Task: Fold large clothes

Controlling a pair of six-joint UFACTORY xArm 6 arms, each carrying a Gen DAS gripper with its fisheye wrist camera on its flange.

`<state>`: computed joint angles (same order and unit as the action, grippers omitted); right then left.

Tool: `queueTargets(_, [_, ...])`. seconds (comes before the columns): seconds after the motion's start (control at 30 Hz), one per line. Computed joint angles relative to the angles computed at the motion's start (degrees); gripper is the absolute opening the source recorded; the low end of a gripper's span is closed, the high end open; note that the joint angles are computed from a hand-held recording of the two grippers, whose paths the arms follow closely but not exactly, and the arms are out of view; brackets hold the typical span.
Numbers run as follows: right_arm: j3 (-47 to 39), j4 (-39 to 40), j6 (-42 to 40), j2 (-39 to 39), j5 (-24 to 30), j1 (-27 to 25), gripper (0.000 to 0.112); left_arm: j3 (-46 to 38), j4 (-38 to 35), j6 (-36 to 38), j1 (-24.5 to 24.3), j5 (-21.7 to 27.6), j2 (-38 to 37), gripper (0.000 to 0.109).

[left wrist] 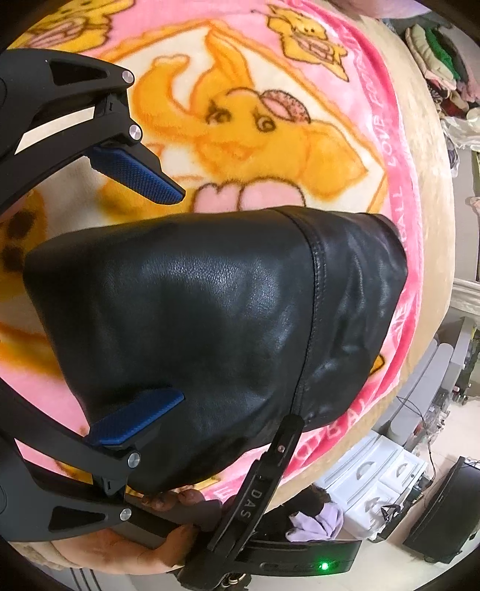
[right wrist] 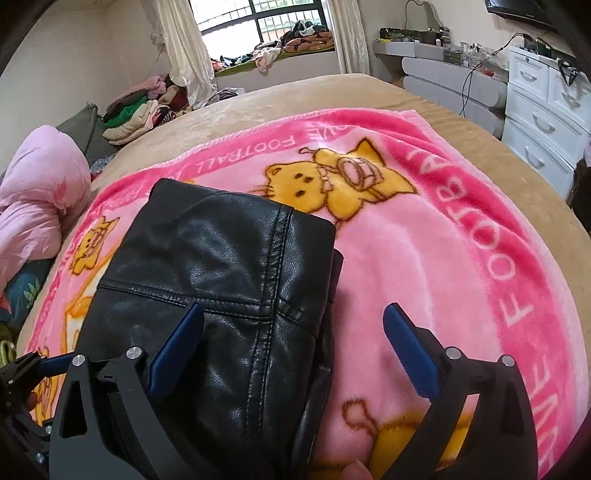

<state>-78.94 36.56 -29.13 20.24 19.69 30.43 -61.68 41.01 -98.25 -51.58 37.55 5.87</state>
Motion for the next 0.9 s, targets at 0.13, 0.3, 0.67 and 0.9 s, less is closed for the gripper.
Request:
queueTargets(0.13, [1.3,0.2,-0.5,-1.2,-0.3,0.0,0.098,0.4,0.0,0.0,-0.4,1.1,-0.9,0.094])
queueTargets(0.3, [4.2,3.2,-2.8,-4.0,-1.4,0.1,0.098,0.7,0.4,-0.9,-1.3,2.6,-1.9,0.094])
queueTargets(0.67, [13.4,11.1,-10.3,-13.5,-5.4,1.4,0.098,0.7,4.2,-5.2,-5.2,7.8,-4.1,0.094])
queueTargets(0.9, [22.2,18.7,-18.3,-21.2,-12.1,4.9,0.098,2.2,7.6,-10.9,-8.5,10.0,-5.5,0.094])
